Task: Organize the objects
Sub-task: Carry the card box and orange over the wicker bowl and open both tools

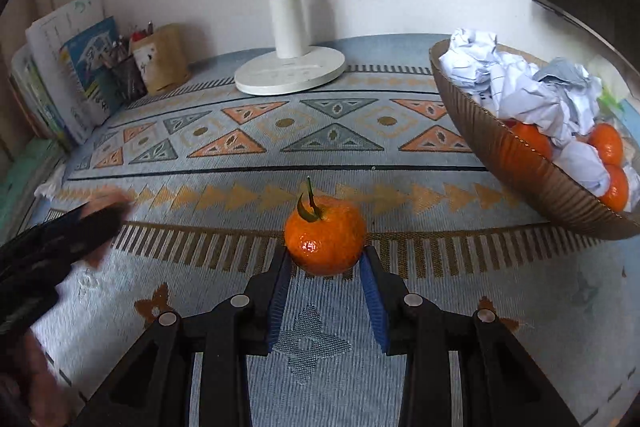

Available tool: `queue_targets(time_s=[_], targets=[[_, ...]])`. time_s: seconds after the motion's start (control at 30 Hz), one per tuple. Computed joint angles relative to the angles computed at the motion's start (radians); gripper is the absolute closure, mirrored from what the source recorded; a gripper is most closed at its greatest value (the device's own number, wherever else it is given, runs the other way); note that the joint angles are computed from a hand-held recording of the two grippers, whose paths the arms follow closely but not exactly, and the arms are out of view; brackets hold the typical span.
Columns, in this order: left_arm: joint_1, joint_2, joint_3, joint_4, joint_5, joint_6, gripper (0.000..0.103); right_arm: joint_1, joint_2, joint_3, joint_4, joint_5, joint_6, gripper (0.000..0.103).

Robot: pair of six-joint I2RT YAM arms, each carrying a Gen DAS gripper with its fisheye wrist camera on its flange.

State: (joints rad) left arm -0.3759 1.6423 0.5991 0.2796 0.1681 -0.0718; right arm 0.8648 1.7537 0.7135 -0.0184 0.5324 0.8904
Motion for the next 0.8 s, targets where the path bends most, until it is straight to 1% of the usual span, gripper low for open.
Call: queue_targets(time_s=[0.1, 0.13, 0.2, 0.27, 0.3, 0.37, 0.43, 0.5, 0.6, 0.63, 0.67, 0.7, 0.73, 0.8], targets=[[-0.012, 0.043, 0.028, -0.011, -0.011, -0.017, 0.065, -0.014, -0.008, -0.027, 0.05, -0.042, -0.011, 0.068], [-0.01, 0.059, 0.045, -0.032, -0.013, -0.02, 0.065, -0.019, -0.009, -0.035, 0.064, -0.06, -0.011, 0.066], [-0.011, 0.068, 0.053, -0.051, -0.025, -0.038, 0.065, -0.018, -0.014, -0.03, 0.049, -0.053, -0.002, 0.061], [-0.013, 0.089, 0.075, -0.08, -0.051, -0.051, 0.065, -0.009, -0.006, 0.0, -0.007, -0.019, 0.028, 0.04], [-0.025, 0.089, 0.076, -0.083, -0.073, -0.048, 0.065, -0.005, -0.005, 0.009, -0.013, -0.005, 0.023, 0.038], [-0.062, 0.096, 0.087, -0.097, -0.138, -0.042, 0.064, -0.003, -0.01, 0.008, 0.018, -0.007, -0.009, 0.038], [-0.079, 0.097, 0.096, -0.113, -0.176, -0.036, 0.064, -0.001, 0.013, 0.042, -0.011, 0.004, -0.013, 0.038], [-0.085, 0.098, 0.098, -0.117, -0.189, -0.033, 0.064, 0.003, 0.043, 0.08, -0.06, 0.018, -0.006, 0.038], [-0.084, 0.1, 0.098, -0.115, -0.185, -0.035, 0.064, 0.003, 0.038, 0.071, -0.054, 0.028, 0.007, 0.04], [-0.085, 0.1, 0.098, -0.115, -0.188, -0.034, 0.064, 0.002, 0.035, 0.066, -0.051, 0.03, 0.011, 0.043], [-0.087, 0.101, 0.098, -0.116, -0.193, -0.033, 0.064, -0.003, 0.032, 0.062, -0.047, 0.024, 0.013, 0.049], [-0.088, 0.101, 0.098, -0.116, -0.196, -0.033, 0.064, -0.013, 0.031, 0.057, -0.036, 0.004, 0.0, 0.053], [-0.09, 0.102, 0.1, -0.117, -0.198, -0.035, 0.064, -0.022, 0.031, 0.058, -0.038, -0.008, -0.009, 0.063], [-0.093, 0.103, 0.1, -0.118, -0.201, -0.036, 0.064, -0.027, 0.024, 0.05, -0.03, -0.012, -0.007, 0.064]])
